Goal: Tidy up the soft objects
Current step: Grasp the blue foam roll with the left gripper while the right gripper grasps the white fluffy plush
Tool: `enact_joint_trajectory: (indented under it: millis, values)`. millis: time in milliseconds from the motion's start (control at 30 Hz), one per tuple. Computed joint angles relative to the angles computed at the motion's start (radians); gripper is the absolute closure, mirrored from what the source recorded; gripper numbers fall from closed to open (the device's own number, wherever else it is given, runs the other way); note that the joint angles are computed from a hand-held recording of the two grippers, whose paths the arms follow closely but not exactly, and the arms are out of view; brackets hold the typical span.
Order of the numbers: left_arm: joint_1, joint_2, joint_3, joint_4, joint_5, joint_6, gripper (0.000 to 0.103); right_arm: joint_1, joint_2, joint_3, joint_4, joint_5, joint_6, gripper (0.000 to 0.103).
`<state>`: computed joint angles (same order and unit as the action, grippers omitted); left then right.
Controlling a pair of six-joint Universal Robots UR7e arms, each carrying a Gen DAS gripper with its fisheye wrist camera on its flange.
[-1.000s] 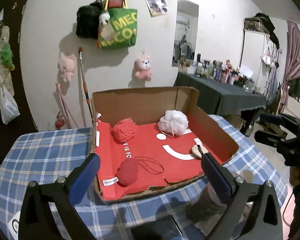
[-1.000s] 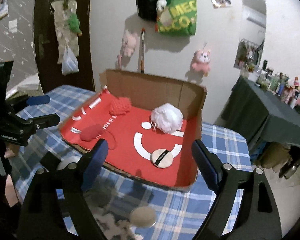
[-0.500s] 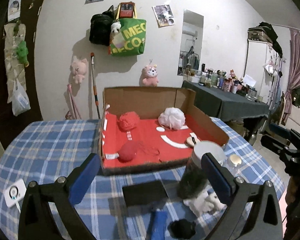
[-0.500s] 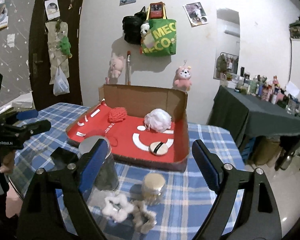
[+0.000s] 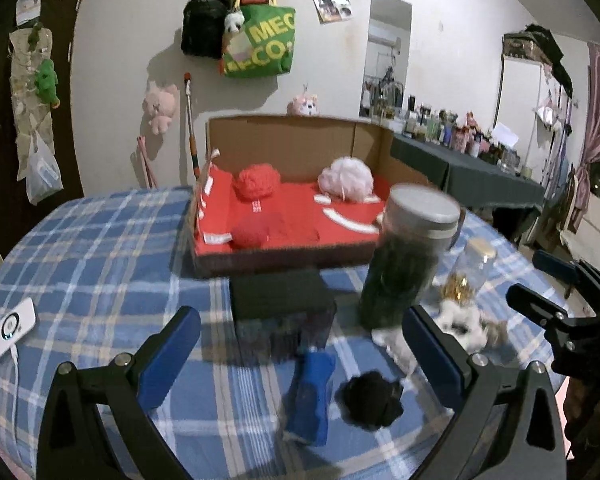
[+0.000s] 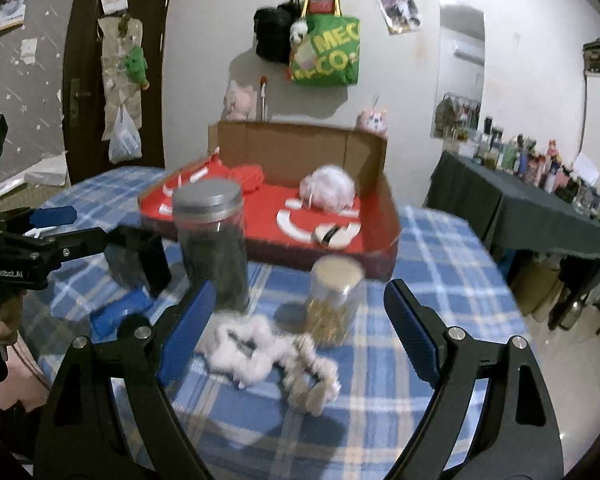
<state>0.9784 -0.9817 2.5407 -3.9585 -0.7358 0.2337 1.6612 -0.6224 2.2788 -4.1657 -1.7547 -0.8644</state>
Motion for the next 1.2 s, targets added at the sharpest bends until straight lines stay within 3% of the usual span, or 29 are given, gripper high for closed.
enact_joint_trajectory:
  millis: [300, 833, 1100, 1200]
  values:
    - [0.052, 0.015, 0.002, 0.087, -0.007, -0.056, 0.0, -0.031, 0.053, -0.022, 0.062, -0.02, 0.042, 0.016]
    - [0.102, 0.003, -0.024, 0.229, -0.005, -0.059, 0.002, -0.032, 0.075, -0.067, 0.173, -0.052, 0.07, 0.016]
    - [0.128, -0.005, -0.051, 0.299, -0.019, -0.066, 0.017, -0.03, 0.071, -0.081, 0.211, -0.053, 0.067, 0.019]
    - [0.127, -0.001, -0.053, 0.297, -0.042, -0.04, 0.031, -0.03, 0.073, -0.084, 0.217, -0.05, 0.056, 0.034]
